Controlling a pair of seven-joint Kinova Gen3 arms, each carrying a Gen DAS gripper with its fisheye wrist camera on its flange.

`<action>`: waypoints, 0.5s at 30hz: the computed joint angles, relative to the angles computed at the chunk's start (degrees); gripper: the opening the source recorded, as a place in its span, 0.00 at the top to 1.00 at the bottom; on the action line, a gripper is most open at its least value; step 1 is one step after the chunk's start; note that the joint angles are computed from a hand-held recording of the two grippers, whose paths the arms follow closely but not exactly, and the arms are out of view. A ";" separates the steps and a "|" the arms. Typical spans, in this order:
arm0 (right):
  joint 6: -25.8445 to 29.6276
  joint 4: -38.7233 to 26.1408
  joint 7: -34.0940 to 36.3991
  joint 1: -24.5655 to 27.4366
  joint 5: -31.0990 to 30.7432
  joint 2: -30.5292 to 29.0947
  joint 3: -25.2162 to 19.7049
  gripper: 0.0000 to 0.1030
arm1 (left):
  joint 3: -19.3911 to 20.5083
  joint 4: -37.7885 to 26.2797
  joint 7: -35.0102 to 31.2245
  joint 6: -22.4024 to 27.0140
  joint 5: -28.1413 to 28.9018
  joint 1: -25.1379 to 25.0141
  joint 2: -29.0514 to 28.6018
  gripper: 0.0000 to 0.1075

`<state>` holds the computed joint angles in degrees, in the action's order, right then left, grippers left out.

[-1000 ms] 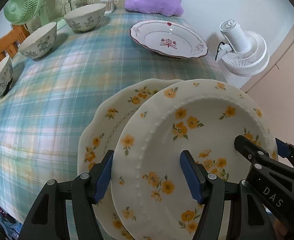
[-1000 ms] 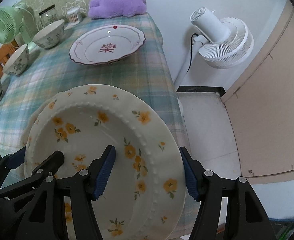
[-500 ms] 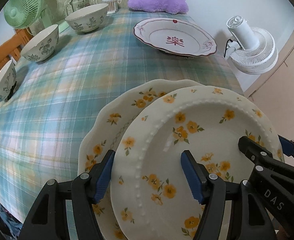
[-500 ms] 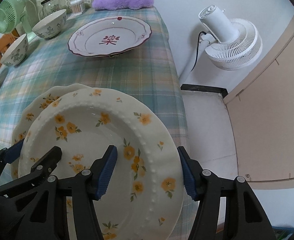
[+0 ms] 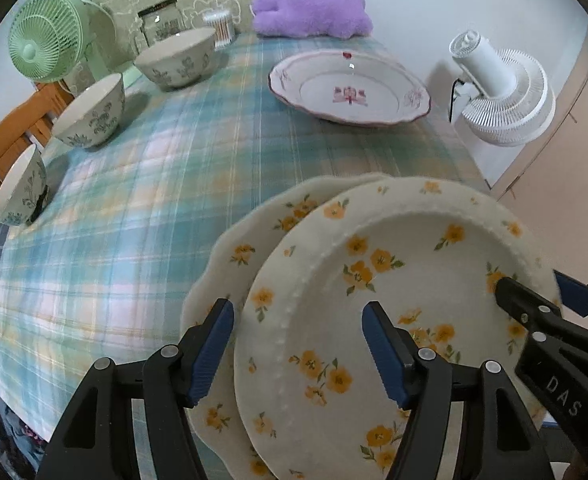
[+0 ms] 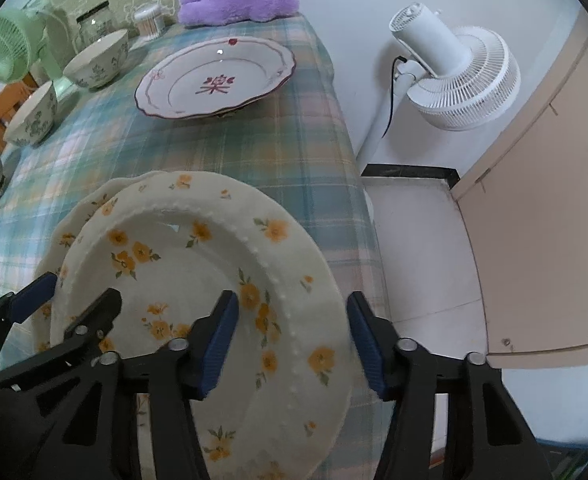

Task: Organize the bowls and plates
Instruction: 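Lower the beaded-rim plate onto the scalloped plate with both grippers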

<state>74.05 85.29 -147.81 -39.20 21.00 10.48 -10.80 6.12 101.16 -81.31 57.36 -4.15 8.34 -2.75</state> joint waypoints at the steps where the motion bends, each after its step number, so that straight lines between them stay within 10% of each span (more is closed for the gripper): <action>1: 0.85 -0.25 -0.30 -0.33 0.55 -0.02 -0.02 0.54 | -0.20 -0.09 -0.50 0.04 0.38 -0.11 -0.15 0.36; 15: 0.96 -2.82 2.64 0.00 -1.51 2.65 0.38 0.58 | -1.20 -0.75 -1.79 0.76 1.61 -1.91 -0.47 0.36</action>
